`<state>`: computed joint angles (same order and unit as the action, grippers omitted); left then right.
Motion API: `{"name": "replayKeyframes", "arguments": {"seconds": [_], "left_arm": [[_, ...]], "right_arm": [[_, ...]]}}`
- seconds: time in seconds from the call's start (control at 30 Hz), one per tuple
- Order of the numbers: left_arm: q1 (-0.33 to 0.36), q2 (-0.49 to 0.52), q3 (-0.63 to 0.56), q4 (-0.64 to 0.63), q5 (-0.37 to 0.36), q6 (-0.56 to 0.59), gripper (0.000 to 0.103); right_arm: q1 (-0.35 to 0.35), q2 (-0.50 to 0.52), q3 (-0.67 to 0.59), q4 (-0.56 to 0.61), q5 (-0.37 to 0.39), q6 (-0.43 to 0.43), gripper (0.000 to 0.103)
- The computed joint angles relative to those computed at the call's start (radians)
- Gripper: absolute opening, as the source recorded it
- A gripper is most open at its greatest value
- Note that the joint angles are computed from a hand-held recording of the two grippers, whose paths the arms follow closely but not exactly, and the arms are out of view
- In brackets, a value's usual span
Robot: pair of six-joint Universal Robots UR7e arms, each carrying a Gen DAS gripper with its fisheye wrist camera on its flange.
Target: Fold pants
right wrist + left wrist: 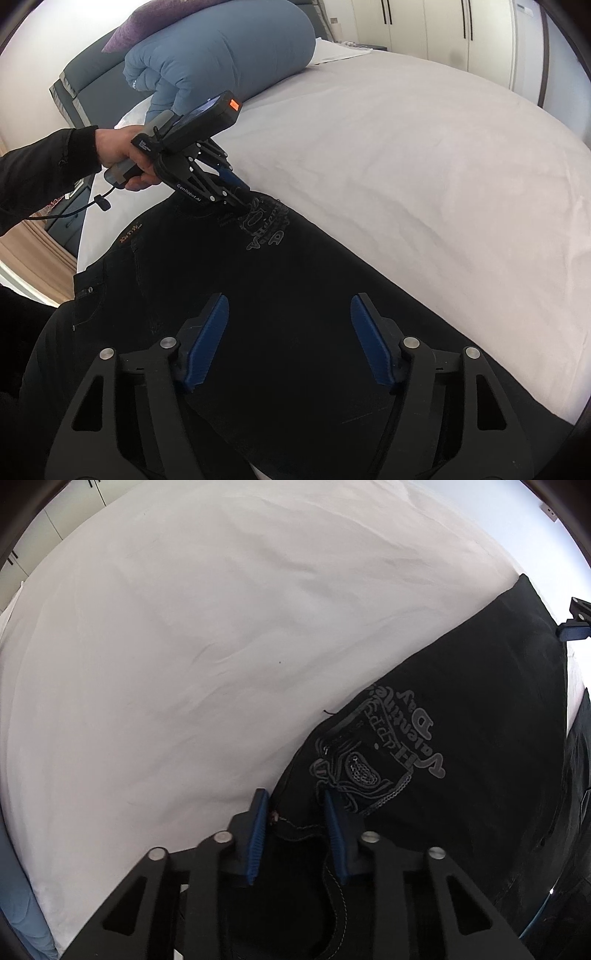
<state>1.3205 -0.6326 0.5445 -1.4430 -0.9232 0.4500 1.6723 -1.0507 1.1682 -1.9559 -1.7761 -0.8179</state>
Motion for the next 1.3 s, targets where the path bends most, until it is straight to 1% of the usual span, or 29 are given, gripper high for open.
{"name": "replayKeyframes", "arguments": {"seconds": [0.03,0.07,0.13,0.2,0.23,0.3,0.37,0.4,0.43,0.47,0.5,0.57,0.6,0.67,0.73,0.8,0.93,0.97,1.0,1.03,1.07,1.13,1.23,1.27,1.3], "left_arm": [[-0.004,-0.031,0.058,-0.053,0.009,0.007,0.018],[-0.006,-0.055,0.101,-0.094,0.005,0.018,0.018],[-0.013,-0.136,0.233,-0.202,0.003,0.048,0.016],[-0.026,-0.207,0.364,-0.334,0.007,0.094,0.015],[-0.028,-0.23,0.389,-0.354,0.008,0.105,0.014],[-0.042,-0.292,0.496,-0.448,0.011,0.133,0.013],[-0.056,-0.347,0.59,-0.543,0.015,0.178,0.013],[-0.062,-0.376,0.611,-0.552,0.015,0.188,0.013],[-0.066,-0.388,0.624,-0.57,0.012,0.202,0.013],[-0.058,-0.393,0.604,-0.57,0.005,0.223,0.013],[-0.061,-0.394,0.617,-0.598,0.002,0.231,0.013],[-0.061,-0.434,0.665,-0.634,-0.006,0.253,0.013],[-0.061,-0.428,0.662,-0.649,-0.007,0.267,0.013],[-0.069,-0.456,0.705,-0.691,-0.001,0.298,0.013],[-0.07,-0.459,0.732,-0.735,-0.002,0.319,0.013],[-0.07,-0.432,0.73,-0.776,-0.006,0.331,0.013],[-0.067,-0.441,0.752,-0.808,-0.009,0.358,0.013],[-0.065,-0.436,0.749,-0.811,-0.01,0.361,0.013],[-0.064,-0.437,0.752,-0.814,-0.012,0.361,0.013],[-0.062,-0.433,0.749,-0.817,-0.014,0.363,0.013],[-0.062,-0.433,0.749,-0.82,-0.016,0.362,0.013],[-0.062,-0.434,0.751,-0.826,-0.019,0.36,0.013],[-0.06,-0.427,0.749,-0.838,-0.02,0.352,0.013],[-0.061,-0.435,0.76,-0.844,-0.02,0.35,0.013],[-0.062,-0.441,0.768,-0.85,-0.02,0.348,0.013]], "right_arm": [[0.003,0.01,-0.014,0.008,0.0,0.001,0.062],[0.007,0.022,-0.027,0.011,-0.002,0.0,0.061],[0.015,0.045,-0.055,0.023,-0.009,-0.012,0.059],[0.025,0.073,-0.086,0.039,-0.024,-0.021,0.056],[0.029,0.092,-0.111,0.057,-0.03,-0.021,0.053],[0.04,0.127,-0.149,0.073,-0.05,-0.027,0.05],[0.053,0.162,-0.183,0.078,-0.076,-0.039,0.045],[0.057,0.177,-0.199,0.083,-0.086,-0.043,0.045],[0.063,0.193,-0.218,0.089,-0.095,-0.046,0.045],[0.067,0.21,-0.238,0.095,-0.102,-0.055,0.045],[0.072,0.226,-0.255,0.099,-0.115,-0.066,0.045],[0.081,0.259,-0.292,0.114,-0.15,-0.081,0.045],[0.084,0.278,-0.317,0.133,-0.162,-0.084,0.044],[0.088,0.306,-0.357,0.174,-0.181,-0.086,0.039],[0.093,0.334,-0.396,0.212,-0.203,-0.088,0.039],[0.096,0.357,-0.427,0.243,-0.219,-0.09,0.039],[0.097,0.411,-0.5,0.294,-0.251,-0.092,0.039],[0.095,0.428,-0.529,0.316,-0.259,-0.089,0.031],[0.096,0.441,-0.549,0.334,-0.263,-0.081,0.027],[0.093,0.441,-0.546,0.337,-0.264,-0.074,0.024],[0.093,0.44,-0.545,0.339,-0.261,-0.07,0.016],[0.094,0.433,-0.534,0.337,-0.259,-0.063,0.009],[0.094,0.403,-0.487,0.303,-0.241,-0.026,0.006],[0.094,0.368,-0.425,0.274,-0.228,-0.007,0.005],[0.088,0.349,-0.406,0.26,-0.216,0.001,0.004]]}}
